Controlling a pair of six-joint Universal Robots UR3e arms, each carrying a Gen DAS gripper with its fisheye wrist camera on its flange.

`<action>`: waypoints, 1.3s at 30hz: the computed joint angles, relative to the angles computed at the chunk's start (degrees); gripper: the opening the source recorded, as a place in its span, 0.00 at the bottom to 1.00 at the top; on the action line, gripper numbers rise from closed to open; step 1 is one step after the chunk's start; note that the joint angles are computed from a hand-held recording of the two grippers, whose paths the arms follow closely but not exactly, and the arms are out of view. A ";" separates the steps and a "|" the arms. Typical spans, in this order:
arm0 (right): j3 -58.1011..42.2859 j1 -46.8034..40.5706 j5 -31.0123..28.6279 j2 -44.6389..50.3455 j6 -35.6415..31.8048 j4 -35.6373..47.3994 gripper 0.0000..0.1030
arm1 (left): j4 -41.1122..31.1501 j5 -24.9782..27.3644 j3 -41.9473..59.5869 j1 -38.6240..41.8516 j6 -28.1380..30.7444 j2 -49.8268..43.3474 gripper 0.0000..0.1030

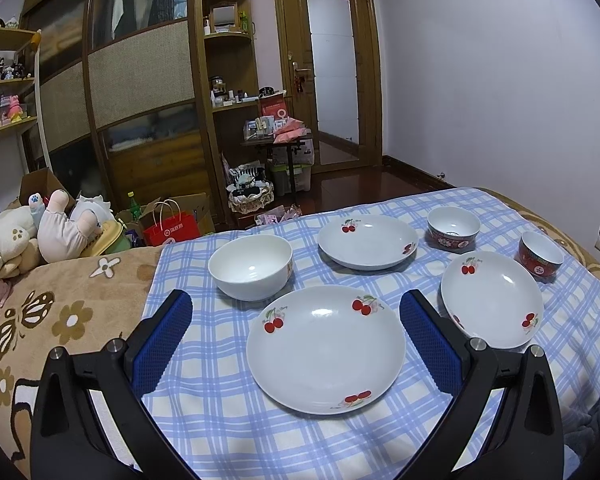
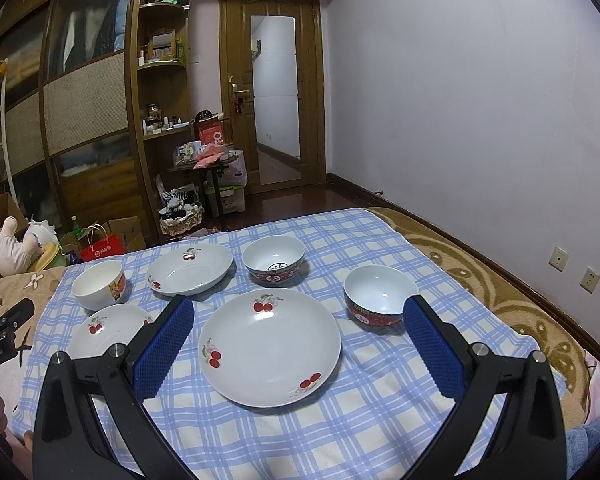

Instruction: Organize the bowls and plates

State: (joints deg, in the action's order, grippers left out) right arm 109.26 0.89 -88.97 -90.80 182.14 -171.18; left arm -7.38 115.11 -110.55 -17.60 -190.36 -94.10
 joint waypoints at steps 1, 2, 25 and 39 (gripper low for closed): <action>0.03 0.02 -0.09 0.02 -0.02 -0.06 1.00 | -0.01 -0.10 -0.02 0.03 0.08 0.05 0.99; -0.02 0.10 -0.22 0.09 0.07 -0.08 1.00 | -0.02 -0.15 0.04 0.09 0.08 0.00 0.99; -0.23 0.18 -0.35 0.44 0.06 -0.24 1.00 | -0.15 0.07 -0.11 -0.16 -0.06 -0.02 0.99; -3.20 0.52 -3.42 1.79 -3.56 0.86 1.00 | -10.50 -8.62 5.95 3.42 -1.44 1.72 0.99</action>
